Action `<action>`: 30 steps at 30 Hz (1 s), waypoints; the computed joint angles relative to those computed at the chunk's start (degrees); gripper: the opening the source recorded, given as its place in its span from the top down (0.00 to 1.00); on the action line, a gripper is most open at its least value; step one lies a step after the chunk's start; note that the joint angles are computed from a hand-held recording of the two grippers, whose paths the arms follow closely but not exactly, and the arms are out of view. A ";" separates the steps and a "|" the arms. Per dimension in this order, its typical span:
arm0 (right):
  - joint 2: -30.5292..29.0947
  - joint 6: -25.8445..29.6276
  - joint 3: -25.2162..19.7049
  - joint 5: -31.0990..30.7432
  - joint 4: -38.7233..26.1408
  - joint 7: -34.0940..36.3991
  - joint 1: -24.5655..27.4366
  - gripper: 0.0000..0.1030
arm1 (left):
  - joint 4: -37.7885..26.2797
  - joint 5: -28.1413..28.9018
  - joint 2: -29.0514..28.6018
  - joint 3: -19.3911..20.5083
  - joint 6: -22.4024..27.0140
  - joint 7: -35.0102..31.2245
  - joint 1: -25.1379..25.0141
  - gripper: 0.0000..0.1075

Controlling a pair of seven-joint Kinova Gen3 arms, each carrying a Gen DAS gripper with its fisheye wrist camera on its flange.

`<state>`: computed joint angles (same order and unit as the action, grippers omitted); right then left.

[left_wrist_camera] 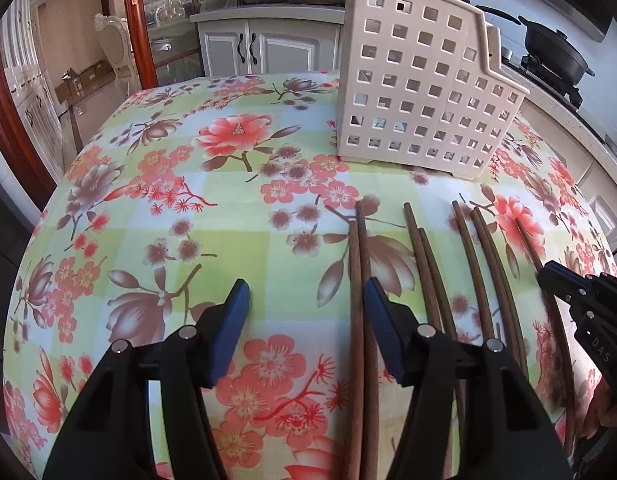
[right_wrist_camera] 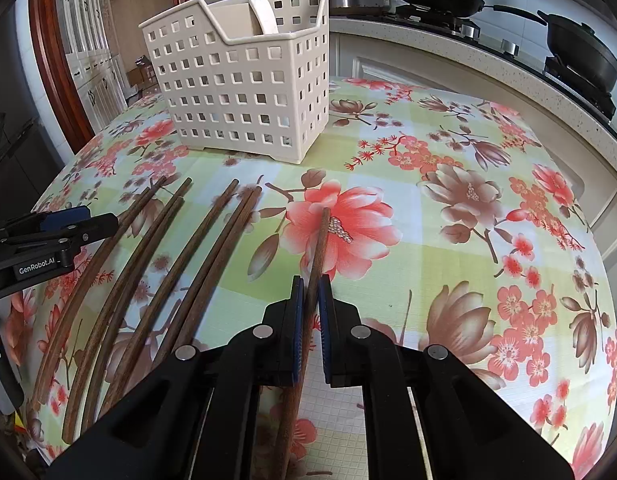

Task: Organize utensils

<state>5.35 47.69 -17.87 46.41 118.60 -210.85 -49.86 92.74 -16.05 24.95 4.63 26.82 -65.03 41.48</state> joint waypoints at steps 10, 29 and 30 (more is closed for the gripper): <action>-0.04 -0.12 -0.08 0.18 0.11 -0.17 0.06 0.92 | -1.98 -2.27 1.13 0.34 2.86 -1.31 1.56 0.63; -1.65 0.25 -0.74 2.92 1.75 -3.85 -0.46 0.93 | 1.38 4.52 -1.30 3.82 -1.54 -9.23 -3.13 0.95; -1.97 0.64 -1.02 3.25 1.82 -4.49 -0.46 0.93 | 1.87 4.72 -1.96 3.57 -2.11 -9.27 -3.10 0.95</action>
